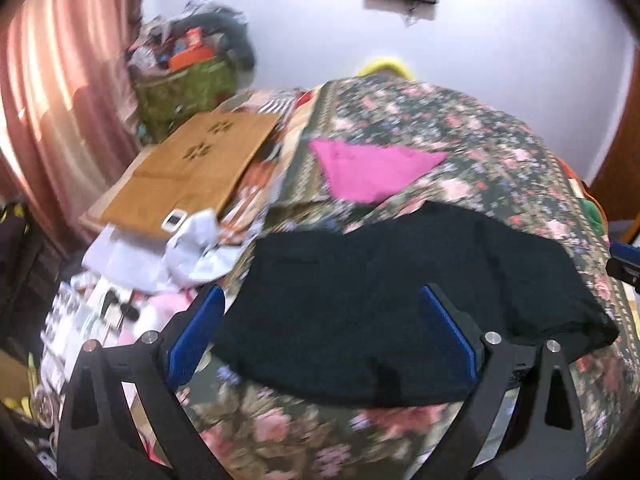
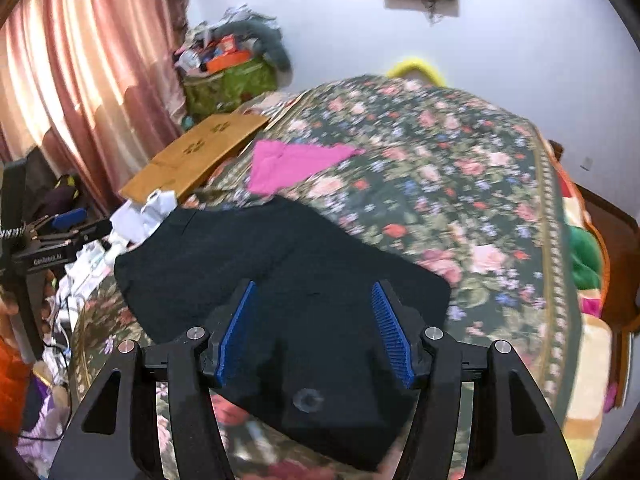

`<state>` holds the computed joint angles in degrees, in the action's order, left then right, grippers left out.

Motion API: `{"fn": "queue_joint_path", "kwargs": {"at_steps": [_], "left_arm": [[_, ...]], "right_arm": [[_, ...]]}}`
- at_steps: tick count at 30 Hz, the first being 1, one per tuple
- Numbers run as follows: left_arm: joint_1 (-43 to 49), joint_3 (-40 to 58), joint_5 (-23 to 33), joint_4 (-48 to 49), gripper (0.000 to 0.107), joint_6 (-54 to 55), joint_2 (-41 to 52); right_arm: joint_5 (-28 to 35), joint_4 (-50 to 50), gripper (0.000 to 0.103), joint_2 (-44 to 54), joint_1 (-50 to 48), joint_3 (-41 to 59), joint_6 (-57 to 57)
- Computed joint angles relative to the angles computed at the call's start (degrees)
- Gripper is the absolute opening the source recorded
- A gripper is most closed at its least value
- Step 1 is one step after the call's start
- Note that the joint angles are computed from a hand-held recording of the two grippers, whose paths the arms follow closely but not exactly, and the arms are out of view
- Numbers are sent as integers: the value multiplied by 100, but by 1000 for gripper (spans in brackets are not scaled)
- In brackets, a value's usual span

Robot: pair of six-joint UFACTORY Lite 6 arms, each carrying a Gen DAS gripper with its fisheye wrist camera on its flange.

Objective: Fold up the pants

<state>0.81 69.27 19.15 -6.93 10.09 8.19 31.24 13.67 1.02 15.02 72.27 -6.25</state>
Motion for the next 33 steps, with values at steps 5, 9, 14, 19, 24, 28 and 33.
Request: {"fn": "queue_joint_path", "kwargs": {"at_steps": [5, 9, 14, 19, 24, 28, 33], "left_arm": [[802, 105, 691, -1453, 98, 1397, 488], [1459, 274, 1439, -2592, 98, 2252, 1004], [1938, 579, 2214, -3436, 98, 2804, 1753], [2150, 1037, 2790, -4072, 97, 3058, 2489], [2087, 1777, 3245, -4263, 97, 2997, 3166], [1955, 2345, 3352, -4103, 97, 2756, 3572], [1710, 3062, 3164, -3445, 57, 2147, 3987]], "right_arm": [[-18, -578, 56, 573, 522, 278, 590], [104, -929, 56, 988, 743, 525, 849], [219, -1144, 56, 1226, 895, 586, 976], [296, -1351, 56, 1220, 1006, 582, 1179], [277, -1328, 56, 1230, 1030, 569, 1209], [237, -1209, 56, 1242, 1008, 547, 1132], [188, -915, 56, 1220, 915, 490, 880]]}}
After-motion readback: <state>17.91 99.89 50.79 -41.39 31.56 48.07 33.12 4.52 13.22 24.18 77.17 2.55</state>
